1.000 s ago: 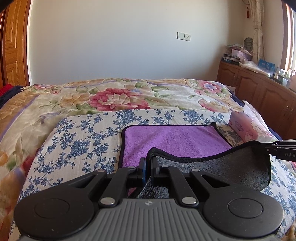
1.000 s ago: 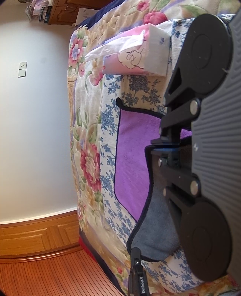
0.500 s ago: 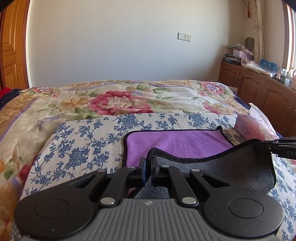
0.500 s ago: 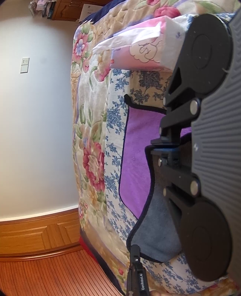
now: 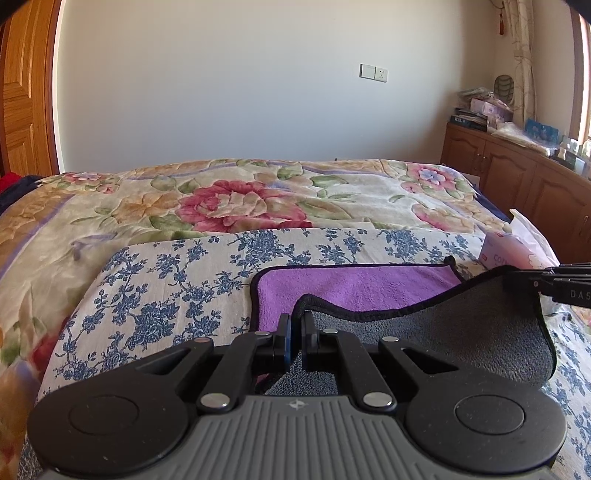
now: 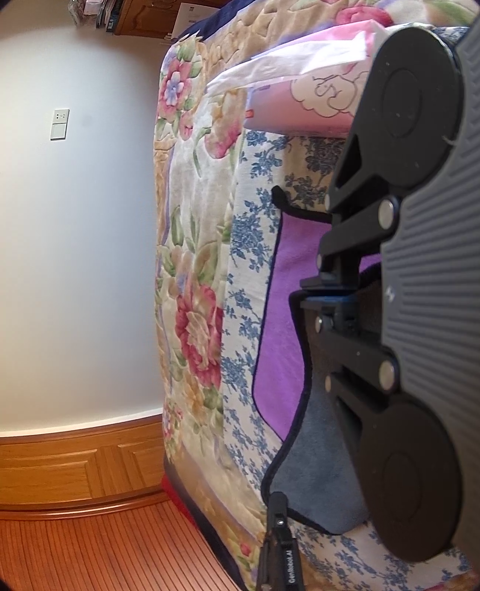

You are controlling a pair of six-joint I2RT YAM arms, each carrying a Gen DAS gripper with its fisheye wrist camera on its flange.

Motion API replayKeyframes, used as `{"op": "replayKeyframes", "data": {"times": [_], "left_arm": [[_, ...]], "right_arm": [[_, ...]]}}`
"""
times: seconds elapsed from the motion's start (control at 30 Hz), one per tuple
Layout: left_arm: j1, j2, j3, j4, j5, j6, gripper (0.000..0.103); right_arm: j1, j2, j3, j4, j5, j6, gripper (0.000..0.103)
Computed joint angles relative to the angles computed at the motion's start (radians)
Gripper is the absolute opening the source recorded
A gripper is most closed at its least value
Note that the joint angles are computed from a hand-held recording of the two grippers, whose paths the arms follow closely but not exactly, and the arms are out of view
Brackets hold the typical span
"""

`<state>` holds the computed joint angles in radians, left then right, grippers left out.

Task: Fold towel

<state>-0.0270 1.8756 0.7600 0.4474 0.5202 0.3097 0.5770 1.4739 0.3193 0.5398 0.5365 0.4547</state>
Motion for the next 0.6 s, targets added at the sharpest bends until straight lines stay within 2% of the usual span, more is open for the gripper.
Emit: {"op": "replayKeyframes", "data": {"times": [0.6], "left_arm": [[-0.066, 0.103, 0.118, 0.033, -0.032, -0.061, 0.006]], "right_arm": [[-0.103, 0.088, -0.008, 0.149, -0.044, -0.072, 0.004]]}}
